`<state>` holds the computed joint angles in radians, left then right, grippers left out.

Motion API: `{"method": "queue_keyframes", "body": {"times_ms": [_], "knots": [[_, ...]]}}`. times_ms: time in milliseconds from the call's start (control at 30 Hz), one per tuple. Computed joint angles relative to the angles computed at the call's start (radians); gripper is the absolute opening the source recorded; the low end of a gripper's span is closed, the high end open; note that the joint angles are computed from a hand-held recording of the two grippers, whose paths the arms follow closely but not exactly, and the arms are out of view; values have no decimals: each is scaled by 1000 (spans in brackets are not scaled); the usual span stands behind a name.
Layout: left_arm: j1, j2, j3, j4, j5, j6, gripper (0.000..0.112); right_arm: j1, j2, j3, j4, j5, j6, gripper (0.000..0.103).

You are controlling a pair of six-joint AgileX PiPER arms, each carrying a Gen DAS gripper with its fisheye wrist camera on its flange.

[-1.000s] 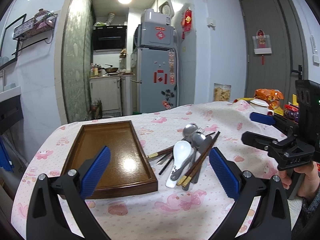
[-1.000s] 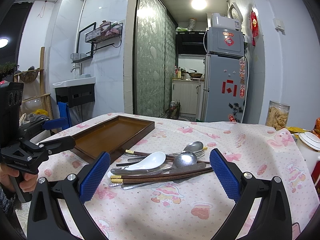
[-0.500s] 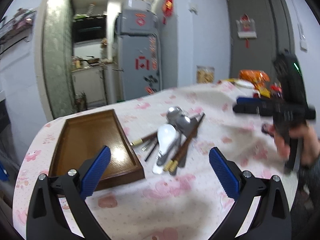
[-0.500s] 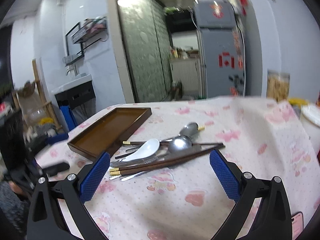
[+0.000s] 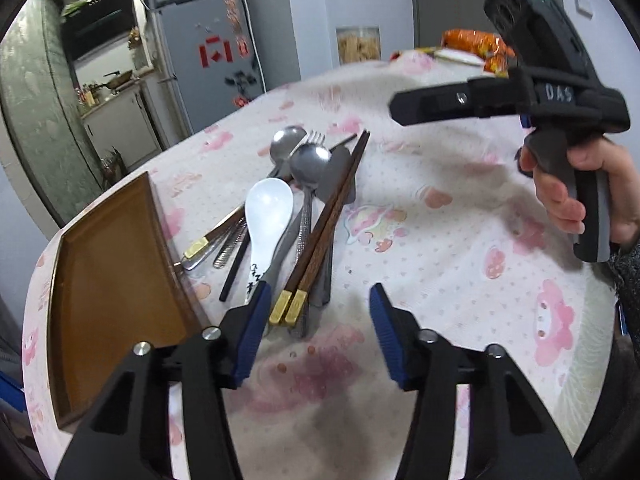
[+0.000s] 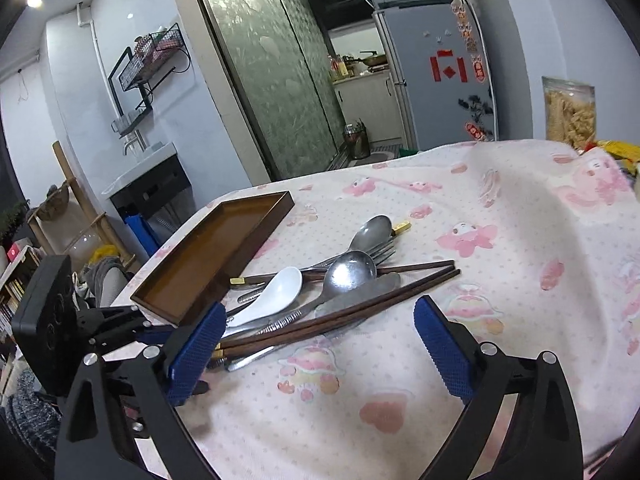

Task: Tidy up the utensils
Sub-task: 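Move the right tool over the pile and close it on a chopstick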

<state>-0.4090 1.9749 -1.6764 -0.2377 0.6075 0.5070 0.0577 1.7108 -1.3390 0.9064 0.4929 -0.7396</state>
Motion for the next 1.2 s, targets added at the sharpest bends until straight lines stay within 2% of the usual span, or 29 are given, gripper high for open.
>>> {"method": "queue_keyframes", "body": {"times_ms": [100, 233, 300, 467, 600, 633, 667, 700, 867, 1000, 1067, 1133, 1167, 1200], "knots": [[8, 41, -75, 3, 81, -41, 50, -2, 34, -34, 2, 11, 10, 96], [25, 67, -133, -65, 166, -3, 50, -9, 58, -52, 13, 14, 12, 96], [15, 70, -135, -28, 160, -23, 50, -15, 66, -56, 29, 19, 4, 96], [17, 98, -182, -36, 201, -28, 50, -18, 63, -48, 33, 14, -1, 96], [9, 140, -246, 19, 223, -101, 52, -21, 70, -52, 35, 15, 1, 96], [11, 141, -252, 8, 231, -95, 52, -21, 69, -50, 32, 13, 3, 96], [12, 137, -248, -9, 235, -85, 45, -18, 66, -48, 19, 10, 14, 96], [10, 133, -242, -10, 231, -82, 41, -15, 64, -46, -13, 1, 40, 96], [-5, 73, -153, 7, 166, -92, 41, -35, 63, -33, 8, 7, 36, 96], [-11, 85, -169, 3, 209, -72, 41, -40, 61, -26, 26, 9, 20, 96], [-24, 114, -204, 60, 230, -113, 41, -36, 63, -31, 5, 6, 40, 96], [-18, 124, -220, 44, 235, -115, 33, -35, 74, -47, -49, 15, 107, 96], [-17, 130, -233, 50, 246, -129, 13, -37, 81, -55, -65, 26, 135, 96], [-9, 139, -248, 24, 263, -127, 12, -39, 92, -67, -99, 37, 186, 96]]}}
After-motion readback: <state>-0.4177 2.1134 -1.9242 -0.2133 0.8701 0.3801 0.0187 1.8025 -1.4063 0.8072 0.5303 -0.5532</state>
